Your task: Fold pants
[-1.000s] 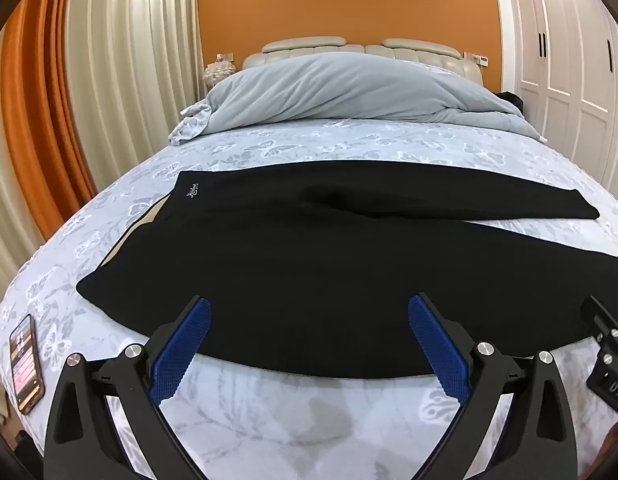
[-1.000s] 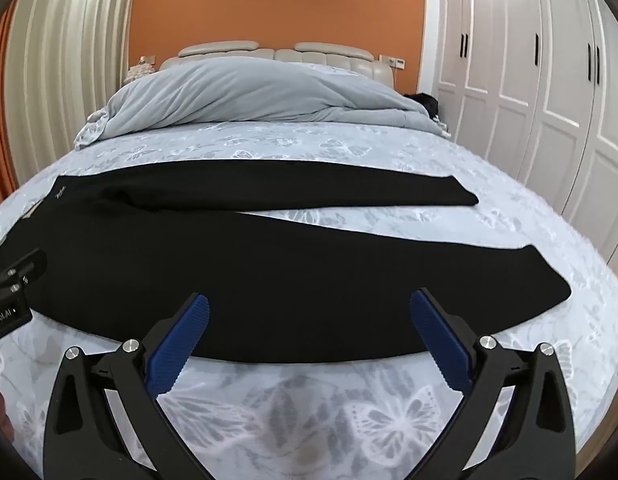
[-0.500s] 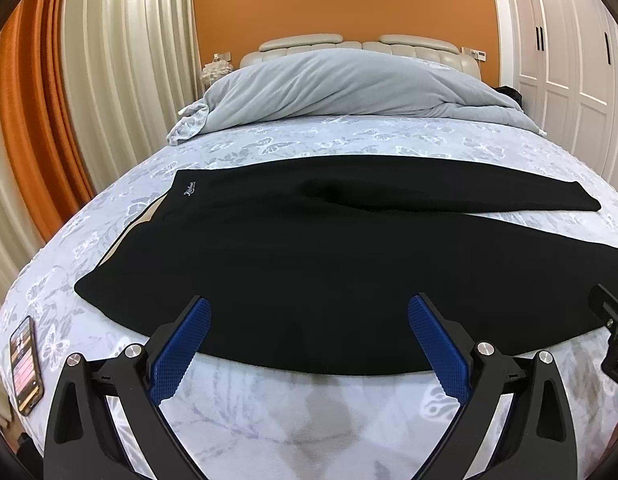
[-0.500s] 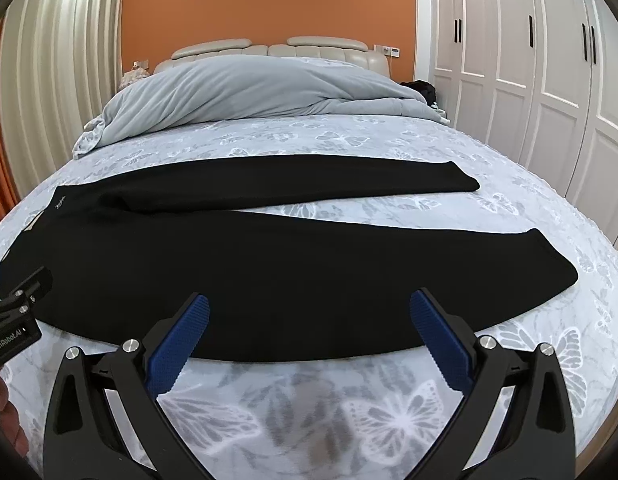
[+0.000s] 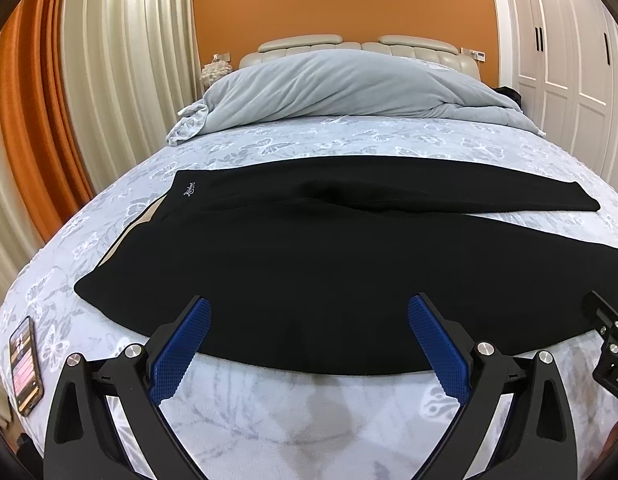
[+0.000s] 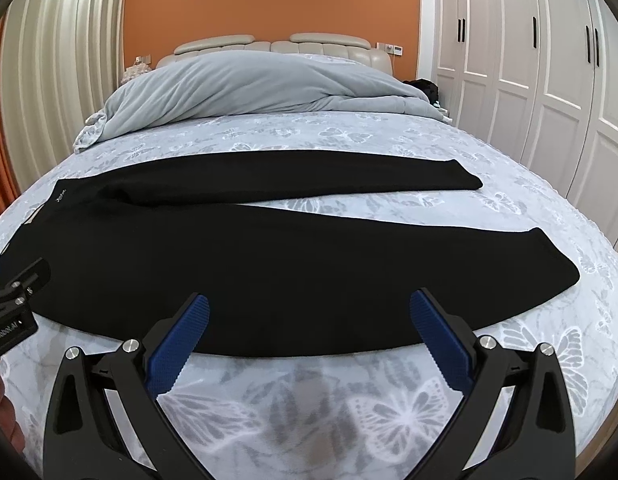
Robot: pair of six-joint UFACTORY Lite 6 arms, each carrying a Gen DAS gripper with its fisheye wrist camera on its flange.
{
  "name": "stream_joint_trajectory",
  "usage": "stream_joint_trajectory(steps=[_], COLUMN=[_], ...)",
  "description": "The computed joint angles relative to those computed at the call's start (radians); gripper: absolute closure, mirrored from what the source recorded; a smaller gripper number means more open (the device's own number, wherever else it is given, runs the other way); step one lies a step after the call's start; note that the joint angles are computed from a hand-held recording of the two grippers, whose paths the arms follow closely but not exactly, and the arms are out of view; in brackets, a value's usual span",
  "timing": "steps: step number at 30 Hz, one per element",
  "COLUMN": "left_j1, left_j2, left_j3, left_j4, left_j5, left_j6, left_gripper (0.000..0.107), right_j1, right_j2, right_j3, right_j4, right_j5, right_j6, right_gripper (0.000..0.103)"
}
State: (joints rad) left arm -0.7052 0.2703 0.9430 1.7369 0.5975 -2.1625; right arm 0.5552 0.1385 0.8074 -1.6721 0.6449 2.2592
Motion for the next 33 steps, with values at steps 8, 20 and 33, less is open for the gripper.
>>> stream_joint_trajectory(steps=[8, 20, 33], left_j1=[-0.007, -0.007, -0.006], left_j2=[0.012, 0.012, 0.01], left_j3=[0.003, -0.002, -0.007], left_j4=[0.003, 0.01, 0.014], left_j5=[0.007, 0.011, 0.011], left_j6=[-0.002, -0.013, -0.018], left_gripper=[0.01, 0.01, 0.01], right_j1=[-0.007, -0.013, -0.014], right_j2=[-0.007, -0.005, -0.004], right_j3=[-0.01, -0.007, -0.004], right_j4=[-0.017, -0.016, -0.016], right_j5=[-0.01, -0.016, -0.019], right_j6=[0.018, 0.009, 0.008], right_gripper=[0.005, 0.005, 0.005])
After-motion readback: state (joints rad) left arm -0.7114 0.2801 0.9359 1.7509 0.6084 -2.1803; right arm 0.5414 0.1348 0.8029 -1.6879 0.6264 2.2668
